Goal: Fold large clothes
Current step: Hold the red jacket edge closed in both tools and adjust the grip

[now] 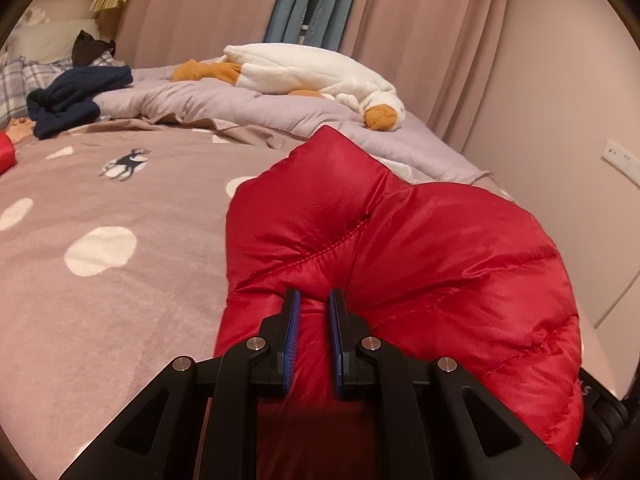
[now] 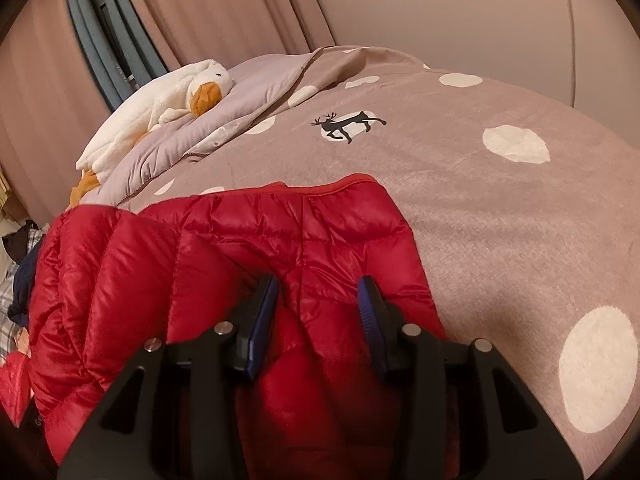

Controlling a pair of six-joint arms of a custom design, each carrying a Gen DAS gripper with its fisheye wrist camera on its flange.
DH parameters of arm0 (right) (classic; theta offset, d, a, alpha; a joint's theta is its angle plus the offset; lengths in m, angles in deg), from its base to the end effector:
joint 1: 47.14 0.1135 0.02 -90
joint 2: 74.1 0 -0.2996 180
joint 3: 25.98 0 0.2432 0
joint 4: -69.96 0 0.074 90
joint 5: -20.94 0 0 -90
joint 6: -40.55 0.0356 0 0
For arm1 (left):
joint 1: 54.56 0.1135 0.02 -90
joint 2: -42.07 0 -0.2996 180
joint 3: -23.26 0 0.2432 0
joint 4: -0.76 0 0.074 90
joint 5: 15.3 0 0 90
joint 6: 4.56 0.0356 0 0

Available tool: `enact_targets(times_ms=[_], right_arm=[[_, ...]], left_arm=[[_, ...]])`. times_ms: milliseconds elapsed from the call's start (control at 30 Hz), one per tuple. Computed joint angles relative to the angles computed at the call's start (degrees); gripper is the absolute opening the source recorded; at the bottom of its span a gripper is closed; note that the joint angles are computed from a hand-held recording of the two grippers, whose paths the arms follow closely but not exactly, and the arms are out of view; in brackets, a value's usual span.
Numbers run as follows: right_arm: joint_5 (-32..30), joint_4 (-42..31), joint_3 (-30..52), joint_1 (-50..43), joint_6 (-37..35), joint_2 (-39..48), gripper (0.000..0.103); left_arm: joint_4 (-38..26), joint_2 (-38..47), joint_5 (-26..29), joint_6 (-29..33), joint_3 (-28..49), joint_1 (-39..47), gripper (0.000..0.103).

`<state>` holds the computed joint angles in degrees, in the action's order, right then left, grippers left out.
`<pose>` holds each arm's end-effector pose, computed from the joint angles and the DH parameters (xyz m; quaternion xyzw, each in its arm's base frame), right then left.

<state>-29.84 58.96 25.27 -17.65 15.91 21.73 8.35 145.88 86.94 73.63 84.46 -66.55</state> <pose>0.2557 0.1188 0.1571 0.3716 0.8255 -0.0117 0.4246 0.3502 -0.0821 0.1774 0.0506 0.8820 -0.1872 0.4296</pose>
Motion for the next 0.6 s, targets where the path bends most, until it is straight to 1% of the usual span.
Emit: enact_targets(times_ms=[33, 100, 167, 200, 300, 333, 400, 467, 500, 533, 600], right_arm=[[0.19, 0.29, -0.39, 0.07, 0.55, -0.47, 0.050], [-0.88, 3.81, -2.82, -0.39, 0.99, -1.78, 0.054], [-3.32, 4.85, -4.06, -1.43, 1.73, -3.60, 0.059], [-3.51, 3.62, -3.65, -1.48, 2.25, -4.20, 0.062], [-1.74, -4.46, 0.68, -0.13, 2.30, -5.15, 0.064], [-1.09, -6.47, 1.93, 0.48, 1.39, -5.89, 0.062], [2.36, -6.99, 2.85, 3.06, -2.95, -9.05, 0.058], [8.64, -8.35, 4.01, 7.27, -5.20, -12.35, 0.051], [11.68, -8.32, 4.67, 9.90, -6.20, -14.22, 0.044], [12.54, -6.31, 4.43, 11.54, -8.14, -15.66, 0.039], [12.85, -1.15, 4.61, 14.27, -13.52, -17.01, 0.034]], left_arm=[[-0.04, -0.63, -1.62, 0.32, -0.26, -0.60, 0.010], [0.63, -1.24, -3.01, 0.27, -0.99, -1.13, 0.010], [-0.07, -1.60, -1.36, -0.24, -0.78, -0.15, 0.010], [-1.04, -1.72, -0.23, -0.30, -0.40, 0.50, 0.010], [-4.87, -3.46, 1.38, 0.61, 0.58, 2.39, 0.010], [-5.45, -4.56, 1.17, 0.69, 0.36, 2.97, 0.010], [-5.32, -7.20, 1.91, -0.79, -0.70, 4.81, 0.010], [-5.14, -9.94, 6.00, -2.17, -1.62, 7.61, 0.010], [-5.37, -11.10, 7.77, -2.56, -1.80, 8.85, 0.010], [-5.39, -12.06, 8.98, -2.84, -2.13, 9.92, 0.010], [-4.60, -12.81, 9.86, -3.48, -2.93, 11.24, 0.010]])
